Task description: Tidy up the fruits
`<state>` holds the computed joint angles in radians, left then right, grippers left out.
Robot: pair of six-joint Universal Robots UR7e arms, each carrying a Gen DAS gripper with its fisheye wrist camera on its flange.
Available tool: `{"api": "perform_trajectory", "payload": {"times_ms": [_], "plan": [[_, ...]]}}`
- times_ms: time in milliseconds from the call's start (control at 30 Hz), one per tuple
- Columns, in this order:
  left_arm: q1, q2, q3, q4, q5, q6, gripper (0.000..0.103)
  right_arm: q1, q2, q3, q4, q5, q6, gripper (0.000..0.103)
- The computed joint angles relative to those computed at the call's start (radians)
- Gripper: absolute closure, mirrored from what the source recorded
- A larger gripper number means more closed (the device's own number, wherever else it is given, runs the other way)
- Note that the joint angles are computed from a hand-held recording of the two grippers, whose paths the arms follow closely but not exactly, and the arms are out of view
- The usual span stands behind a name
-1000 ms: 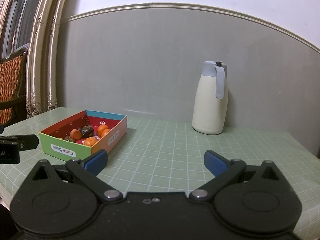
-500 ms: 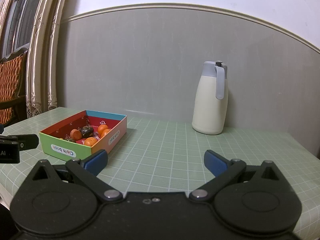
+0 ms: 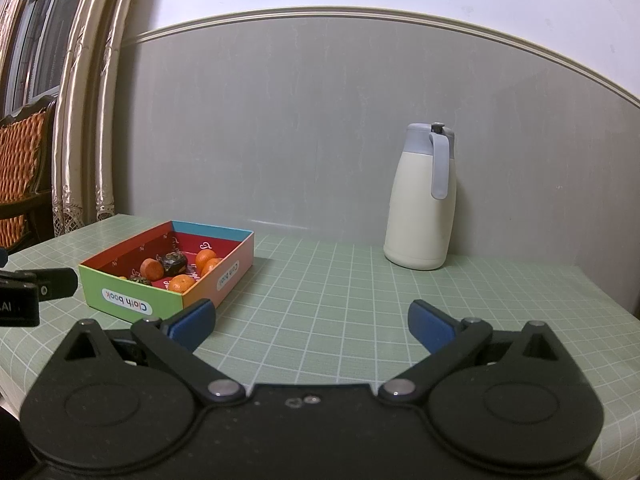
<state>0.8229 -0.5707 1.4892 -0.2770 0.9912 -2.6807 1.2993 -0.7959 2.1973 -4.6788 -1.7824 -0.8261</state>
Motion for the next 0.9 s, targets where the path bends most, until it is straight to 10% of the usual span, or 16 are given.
{"api": "perform_trajectory", "payload": {"times_ms": [900], "plan": [[0.007,-0.022,0.034,-0.038,0.036,0.006,0.001,-0.002,-0.005,0.001,0.009,0.002,0.007,0.000]]}}
